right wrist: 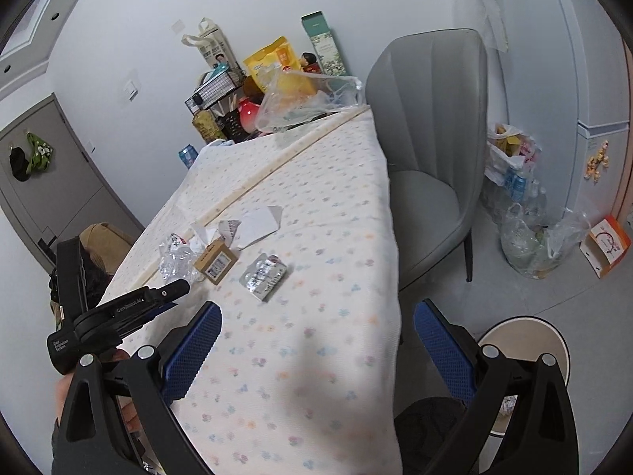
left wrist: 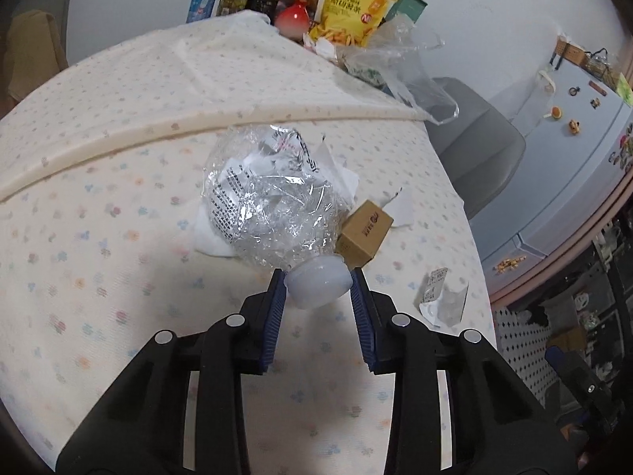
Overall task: Collect trash
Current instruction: 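Grasp the clear bottle cap with the left gripper while the right grasps the blister pack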
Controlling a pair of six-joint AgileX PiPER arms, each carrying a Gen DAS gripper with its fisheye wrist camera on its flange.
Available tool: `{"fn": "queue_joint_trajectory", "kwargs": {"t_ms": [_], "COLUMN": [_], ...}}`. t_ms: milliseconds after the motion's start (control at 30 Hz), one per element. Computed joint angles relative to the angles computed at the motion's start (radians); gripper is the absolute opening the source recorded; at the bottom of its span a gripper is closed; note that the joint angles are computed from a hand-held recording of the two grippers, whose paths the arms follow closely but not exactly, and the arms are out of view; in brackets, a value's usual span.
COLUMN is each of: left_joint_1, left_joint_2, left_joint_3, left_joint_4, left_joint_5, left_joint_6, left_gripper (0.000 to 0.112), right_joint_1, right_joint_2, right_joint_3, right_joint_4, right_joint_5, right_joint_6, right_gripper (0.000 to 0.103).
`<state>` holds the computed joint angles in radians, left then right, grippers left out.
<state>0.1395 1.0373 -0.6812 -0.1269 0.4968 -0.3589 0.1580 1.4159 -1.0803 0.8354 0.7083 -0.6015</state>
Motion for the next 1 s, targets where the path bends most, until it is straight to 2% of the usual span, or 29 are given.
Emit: {"fn": "queue_joint_trajectory", "kwargs": {"t_ms": [67, 167, 467, 667, 867, 900, 967, 1000], "left_joint_1": [0.004, 0.048, 0.325, 0.508, 0.588, 0.590, 0.569, 0.536], "left_joint_2": [-0.029, -0.070, -0.128, -0.127, -0.121, -0.122, -0.124, -0.120], "left_joint_3": [0.002, 0.002, -0.005, 0.002, 0.010, 0.010, 0.011, 0.009], "left_joint_4": [0.031, -0.001, -0.312, -0.457, -0.526, -0.529, -0.506, -0.463], "left_joint_5": [0.007, 0.025, 0.119, 0.182, 0.215, 0.216, 0.199, 0.181], "left_joint_6": [-0.019, 0.048, 0.465, 0.667, 0.757, 0.761, 0.739, 0.696], "left_gripper": [0.033, 0.033, 0.033, 0.033, 0.033, 0.033, 0.033, 0.033], "right_joint_1": [0.029, 0.075, 0.239, 0.349, 0.448, 0.457, 0.462, 0.453], "right_joint_2": [0.017, 0.046, 0.174, 0.294, 0.403, 0.421, 0.448, 0.457], "right_joint_3": [-0.022, -0.053, -0.194, -0.341, -0.484, -0.508, -0.541, -0.547], "right_joint_4": [-0.015, -0.042, -0.168, -0.363, -0.637, -0.681, -0.714, -0.684], "right_joint_5": [-0.006, -0.019, -0.032, -0.004, 0.038, 0.052, 0.075, 0.083], "right_joint_6": [0.025, 0.066, 0.236, 0.450, 0.717, 0.756, 0.783, 0.756], "right_gripper": [0.096, 0.096, 0.096, 0.095, 0.092, 0.088, 0.068, 0.051]}}
